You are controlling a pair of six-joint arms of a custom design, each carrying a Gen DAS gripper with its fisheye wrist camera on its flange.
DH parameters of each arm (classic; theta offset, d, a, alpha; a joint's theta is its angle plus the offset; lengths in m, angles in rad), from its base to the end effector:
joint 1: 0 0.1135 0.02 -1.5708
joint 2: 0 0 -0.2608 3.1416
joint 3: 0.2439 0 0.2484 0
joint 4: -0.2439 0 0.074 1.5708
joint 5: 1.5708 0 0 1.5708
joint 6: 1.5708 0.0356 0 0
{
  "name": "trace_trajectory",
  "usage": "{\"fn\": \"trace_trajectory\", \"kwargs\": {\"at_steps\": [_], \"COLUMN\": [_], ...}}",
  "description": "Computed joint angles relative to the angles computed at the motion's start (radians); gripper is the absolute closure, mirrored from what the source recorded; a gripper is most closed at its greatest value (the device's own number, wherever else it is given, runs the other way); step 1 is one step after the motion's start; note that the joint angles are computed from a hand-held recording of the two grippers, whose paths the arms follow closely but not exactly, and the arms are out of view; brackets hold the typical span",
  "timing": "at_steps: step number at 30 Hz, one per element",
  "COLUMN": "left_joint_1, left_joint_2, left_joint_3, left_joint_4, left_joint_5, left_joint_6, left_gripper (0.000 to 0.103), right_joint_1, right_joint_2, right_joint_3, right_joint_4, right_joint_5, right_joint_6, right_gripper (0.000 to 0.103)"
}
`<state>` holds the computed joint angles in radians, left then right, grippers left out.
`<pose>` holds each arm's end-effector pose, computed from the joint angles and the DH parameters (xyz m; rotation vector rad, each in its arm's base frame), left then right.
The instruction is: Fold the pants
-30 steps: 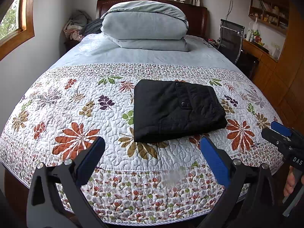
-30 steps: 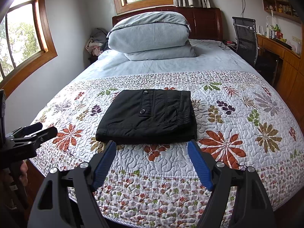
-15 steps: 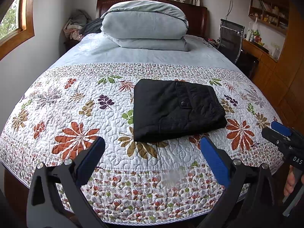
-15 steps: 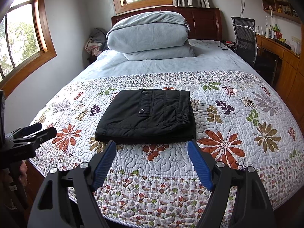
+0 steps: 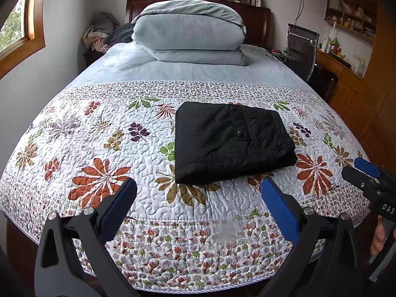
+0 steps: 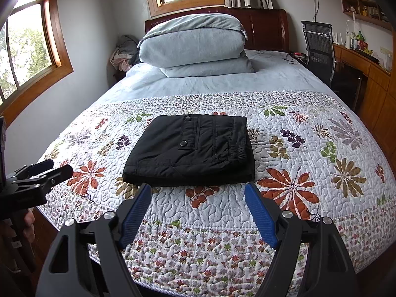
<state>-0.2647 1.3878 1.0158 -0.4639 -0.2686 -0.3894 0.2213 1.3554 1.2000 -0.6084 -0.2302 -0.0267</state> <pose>0.2839 -0.0672 0.2578 -0.2701 2.3524 0.0101 0.2813 0.0716 0.3151 -0.4032 2.3030 0.3655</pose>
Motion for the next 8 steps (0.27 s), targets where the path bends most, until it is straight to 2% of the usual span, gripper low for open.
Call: {"fn": "trace_trajectory", "kwargs": {"at_steps": [8], "left_joint_1": [0.007], "left_joint_2": [0.001], "left_joint_3": [-0.002], "left_joint_4": [0.007], "left_joint_5": [0.028], "left_joint_6": [0.008], "left_gripper": [0.003], "right_joint_1": [0.001], "right_joint_2": [0.007], "right_joint_3": [0.006], "right_joint_4": [-0.001], "right_joint_5": [0.001], "right_joint_6": [-0.002], "right_gripper": [0.024]}}
